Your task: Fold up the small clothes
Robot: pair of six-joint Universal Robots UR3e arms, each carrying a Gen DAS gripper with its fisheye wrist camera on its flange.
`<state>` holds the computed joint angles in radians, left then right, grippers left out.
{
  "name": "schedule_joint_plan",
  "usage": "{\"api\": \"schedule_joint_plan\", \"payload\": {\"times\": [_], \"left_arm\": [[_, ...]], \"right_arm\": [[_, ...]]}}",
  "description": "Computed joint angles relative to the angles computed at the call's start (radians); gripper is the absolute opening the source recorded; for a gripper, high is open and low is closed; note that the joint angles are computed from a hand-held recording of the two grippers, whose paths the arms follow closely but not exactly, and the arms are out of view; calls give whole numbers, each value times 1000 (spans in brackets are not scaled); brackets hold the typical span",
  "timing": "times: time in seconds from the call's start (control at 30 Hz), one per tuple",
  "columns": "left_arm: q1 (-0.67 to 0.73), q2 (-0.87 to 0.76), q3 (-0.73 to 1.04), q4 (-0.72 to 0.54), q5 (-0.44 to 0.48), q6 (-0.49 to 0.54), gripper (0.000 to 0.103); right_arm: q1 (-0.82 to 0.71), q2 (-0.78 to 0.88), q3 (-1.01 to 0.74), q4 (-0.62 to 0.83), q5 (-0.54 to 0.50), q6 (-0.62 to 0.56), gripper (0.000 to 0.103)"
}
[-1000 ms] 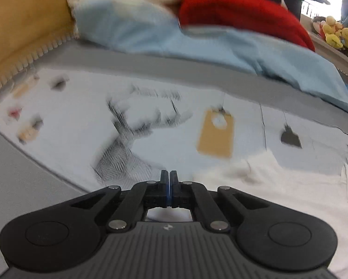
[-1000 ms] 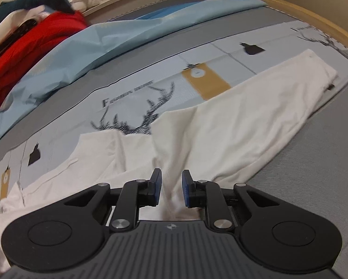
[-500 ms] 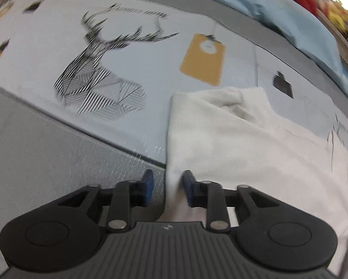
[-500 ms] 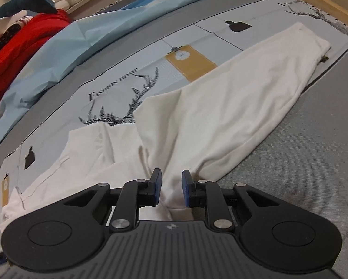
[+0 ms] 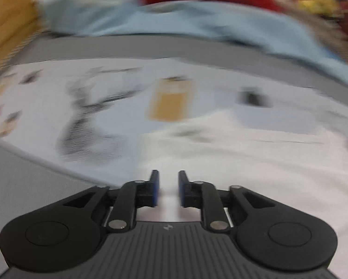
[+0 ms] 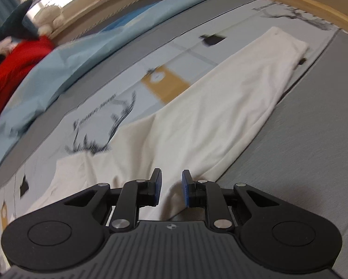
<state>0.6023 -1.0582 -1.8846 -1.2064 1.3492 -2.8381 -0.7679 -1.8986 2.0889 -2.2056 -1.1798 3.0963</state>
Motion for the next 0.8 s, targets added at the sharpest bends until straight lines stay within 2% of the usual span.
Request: {"api": "schedule_joint_plan", "payload": {"times": [0.03,0.07,0.2,0.27,0.3,0.4,0.63,0.8], "left_arm": [[4,12,-4,-37,-57,10,30],[-8,7,-7,-58,-68,6,30],[-157,-99,-17,-102,90,-28,30],[-186,-71,-17,-77,112,-50,30],[-189,-48,-16,-59,95,-43,32],[-214,11,-19,-11,61,-23,49],[-283,43,-52,32,43,-38,50],[-291,22,-54,78,17,-67,50]], "right_arm": [[-18,-2,9,-21,5,3,19],[-40,-6,21,-48,11,7,18],[-133,-13,68,-163,35,18,17],[-192,15,69,-199,67,17,18],[-216,40,61,-213,79,16,18],[-285,138,27,-275,106,11,19],[-377,452,-79,-513,138,-6,24],[-426,657,-165,-618,163,55,25]]}}
